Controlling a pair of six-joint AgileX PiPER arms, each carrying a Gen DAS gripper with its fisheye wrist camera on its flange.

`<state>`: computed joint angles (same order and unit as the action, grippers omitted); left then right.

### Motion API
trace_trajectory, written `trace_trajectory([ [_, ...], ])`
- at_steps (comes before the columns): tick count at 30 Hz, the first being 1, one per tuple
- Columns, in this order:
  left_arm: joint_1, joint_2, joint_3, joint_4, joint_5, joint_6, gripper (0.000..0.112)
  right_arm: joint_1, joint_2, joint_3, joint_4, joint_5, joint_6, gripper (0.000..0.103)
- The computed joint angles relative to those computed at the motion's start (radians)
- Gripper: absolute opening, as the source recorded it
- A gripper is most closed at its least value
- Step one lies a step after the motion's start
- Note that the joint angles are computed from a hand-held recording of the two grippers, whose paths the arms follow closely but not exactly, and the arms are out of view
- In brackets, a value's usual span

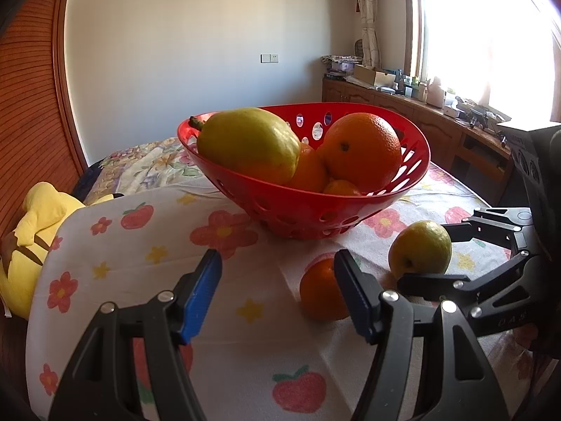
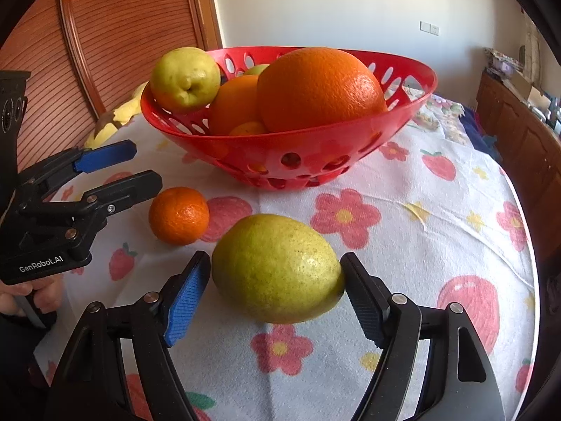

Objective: Organize fruits
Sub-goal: 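Close the right tool on the yellow pear while the left tool closes on the mandarin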

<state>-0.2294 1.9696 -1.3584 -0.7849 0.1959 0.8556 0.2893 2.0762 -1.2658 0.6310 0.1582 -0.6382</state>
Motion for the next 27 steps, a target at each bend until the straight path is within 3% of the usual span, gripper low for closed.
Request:
trace_trajectory([
  [7, -0.003, 0.007, -0.013, 0.067, 0.007, -0.059, 0.067, -0.008, -0.017, 0.04, 0.194, -0.023, -0.205, 0.072],
  [13, 0.007, 0.01, -0.028, -0.005, 0.064, 0.016, 0.067, -0.019, -0.028, 0.06, 0.314, -0.018, -0.318, 0.072],
  [20, 0.0, 0.024, -0.075, 0.118, 0.137, -0.116, 0.066, -0.016, -0.031, 0.077, 0.455, -0.04, -0.464, 0.072],
  [23, -0.003, 0.041, -0.098, 0.17, 0.171, -0.166, 0.061, -0.016, -0.033, 0.088, 0.576, -0.043, -0.582, 0.072],
  [27, -0.01, 0.049, -0.113, 0.182, 0.195, -0.171, 0.06, -0.02, -0.032, 0.086, 0.581, -0.036, -0.586, 0.072],
])
